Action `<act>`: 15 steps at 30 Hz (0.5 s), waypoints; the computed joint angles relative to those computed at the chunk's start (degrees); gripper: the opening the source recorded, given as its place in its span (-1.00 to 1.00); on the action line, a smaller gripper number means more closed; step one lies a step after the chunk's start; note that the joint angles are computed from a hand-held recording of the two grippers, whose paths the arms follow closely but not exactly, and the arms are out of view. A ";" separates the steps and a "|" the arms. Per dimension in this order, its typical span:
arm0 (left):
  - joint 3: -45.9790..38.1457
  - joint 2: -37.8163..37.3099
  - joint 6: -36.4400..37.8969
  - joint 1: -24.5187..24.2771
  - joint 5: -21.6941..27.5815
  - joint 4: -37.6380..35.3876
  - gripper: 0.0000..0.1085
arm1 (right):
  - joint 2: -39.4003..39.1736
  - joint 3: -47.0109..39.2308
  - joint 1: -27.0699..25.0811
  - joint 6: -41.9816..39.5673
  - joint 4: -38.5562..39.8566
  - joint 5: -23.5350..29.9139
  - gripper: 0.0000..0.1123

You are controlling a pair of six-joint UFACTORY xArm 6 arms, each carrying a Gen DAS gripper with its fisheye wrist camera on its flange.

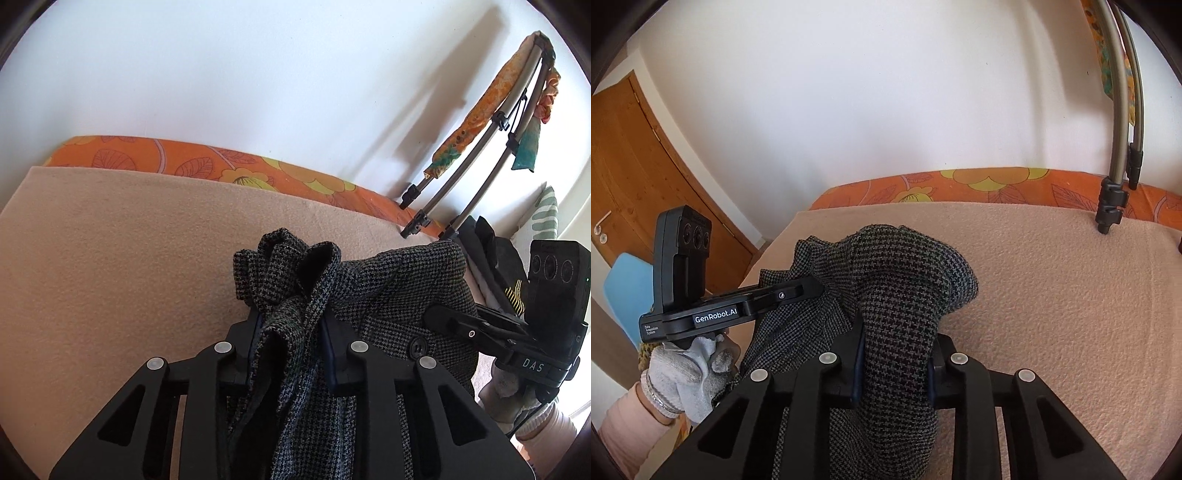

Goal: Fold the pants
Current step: 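Lift the folded shorts with both tools and carry them toward the clothes stack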

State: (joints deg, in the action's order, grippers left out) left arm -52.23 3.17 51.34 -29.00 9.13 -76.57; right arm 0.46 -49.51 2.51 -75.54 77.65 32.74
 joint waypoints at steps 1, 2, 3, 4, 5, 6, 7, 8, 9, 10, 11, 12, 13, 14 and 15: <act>0.35 -0.84 2.24 -0.33 -0.46 -2.45 -0.55 | -1.19 0.73 -0.05 -0.66 0.39 0.00 -0.58; 0.72 -1.72 4.02 -0.96 -1.54 -4.22 -0.55 | -2.50 1.65 0.18 -1.48 1.00 -0.26 -0.58; 1.12 -2.71 6.00 -1.73 -2.77 -6.06 -0.55 | -3.80 2.44 0.50 -2.12 1.38 -0.75 -0.59; 1.49 -3.87 8.65 -2.38 -3.77 -8.67 -0.55 | -5.21 3.31 0.95 -2.80 1.77 -1.47 -0.59; 1.83 -5.09 11.38 -3.00 -4.70 -11.29 -0.55 | -6.82 4.38 1.67 -3.86 2.53 -2.62 -0.59; 2.20 -6.43 14.02 -3.52 -5.49 -13.85 -0.55 | -8.65 5.51 1.99 -4.92 3.19 -3.23 -0.60; 2.57 -7.79 16.44 -4.14 -6.38 -16.14 -0.55 | -10.62 6.68 2.29 -5.75 3.61 -3.74 -0.60; 3.03 -9.13 18.00 -4.96 -7.63 -17.38 -0.55 | -12.95 8.04 2.47 -6.55 3.85 -4.20 -0.60; 3.55 -10.52 19.46 -5.77 -8.82 -18.25 -0.55 | -15.09 9.23 2.80 -6.91 3.74 -4.69 -0.60; 4.18 -11.91 20.14 -6.66 -10.18 -18.27 -0.55 | -17.28 10.41 3.20 -7.06 3.48 -5.26 -0.60; 4.56 -13.30 22.09 -7.51 -11.40 -19.73 -0.55 | -19.57 11.61 3.51 -6.86 2.94 -5.61 -0.61; 5.00 -14.73 23.72 -8.31 -12.48 -21.02 -0.55 | -21.91 12.81 3.82 -6.33 2.16 -5.98 -0.61; 5.44 -16.20 25.00 -9.04 -13.35 -22.24 -0.55 | -24.25 13.98 4.07 -6.03 1.48 -6.27 -0.61; 5.90 -17.54 25.14 -9.79 -14.14 -22.52 -0.55 | -26.57 15.09 4.53 -5.49 0.52 -6.92 -0.61; 6.59 -18.83 23.85 -10.55 -14.81 -21.44 -0.56 | -28.97 16.30 5.01 -5.02 -0.35 -7.59 -0.61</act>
State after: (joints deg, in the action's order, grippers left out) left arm -45.64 -15.66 75.20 -39.55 -5.68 -98.01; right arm -28.51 -33.21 7.52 -80.56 77.30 25.15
